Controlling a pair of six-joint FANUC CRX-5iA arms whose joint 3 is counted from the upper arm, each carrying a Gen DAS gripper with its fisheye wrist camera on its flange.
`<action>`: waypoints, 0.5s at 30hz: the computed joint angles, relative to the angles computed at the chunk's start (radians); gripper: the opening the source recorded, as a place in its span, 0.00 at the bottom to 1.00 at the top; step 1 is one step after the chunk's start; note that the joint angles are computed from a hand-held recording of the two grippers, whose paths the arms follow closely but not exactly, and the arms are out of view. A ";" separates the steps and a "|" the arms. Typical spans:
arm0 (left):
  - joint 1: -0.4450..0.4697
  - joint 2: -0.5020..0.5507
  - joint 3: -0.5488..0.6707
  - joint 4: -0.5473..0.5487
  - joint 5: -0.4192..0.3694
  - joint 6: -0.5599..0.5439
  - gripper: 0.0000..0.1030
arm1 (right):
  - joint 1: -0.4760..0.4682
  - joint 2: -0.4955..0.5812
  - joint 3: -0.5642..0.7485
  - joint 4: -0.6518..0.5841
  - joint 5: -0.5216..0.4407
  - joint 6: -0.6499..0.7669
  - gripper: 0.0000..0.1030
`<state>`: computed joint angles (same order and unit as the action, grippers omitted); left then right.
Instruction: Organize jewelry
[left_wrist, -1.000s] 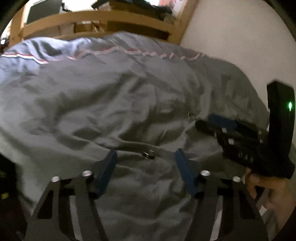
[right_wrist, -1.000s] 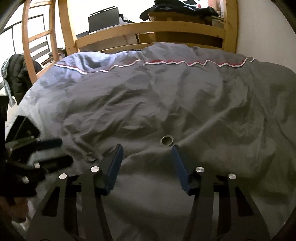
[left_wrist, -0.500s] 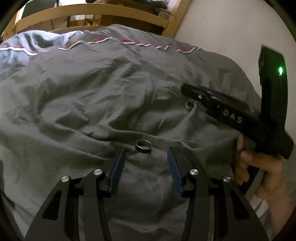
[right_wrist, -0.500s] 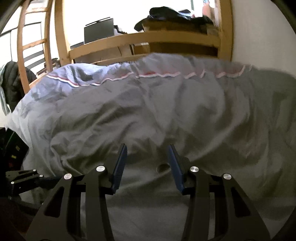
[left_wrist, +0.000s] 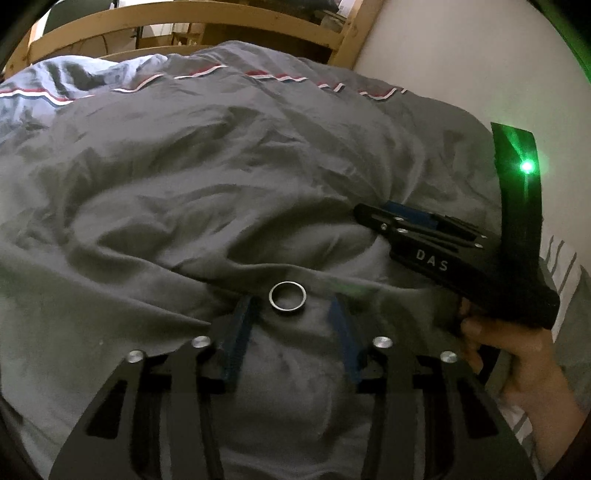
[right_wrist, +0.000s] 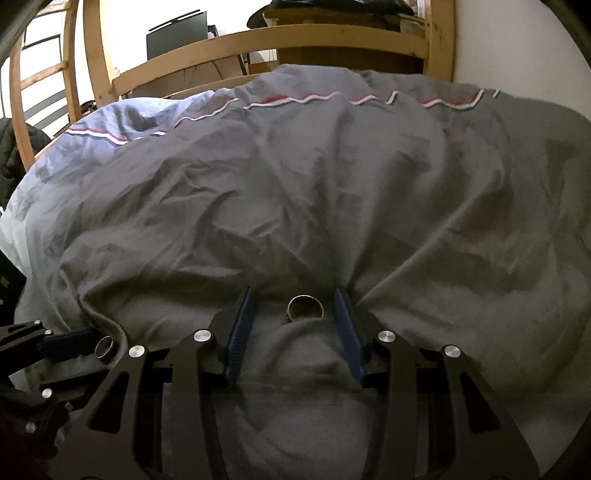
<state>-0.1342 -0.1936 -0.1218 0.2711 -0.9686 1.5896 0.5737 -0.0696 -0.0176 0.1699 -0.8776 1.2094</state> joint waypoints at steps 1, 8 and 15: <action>0.002 -0.002 -0.002 0.003 0.000 0.002 0.32 | -0.004 0.000 0.002 -0.008 0.000 -0.001 0.40; 0.024 -0.013 -0.026 0.047 0.008 -0.004 0.19 | -0.017 0.000 0.012 -0.030 -0.005 -0.014 0.20; 0.014 -0.010 -0.017 0.023 0.006 0.003 0.19 | -0.004 -0.007 0.019 -0.031 -0.020 0.002 0.20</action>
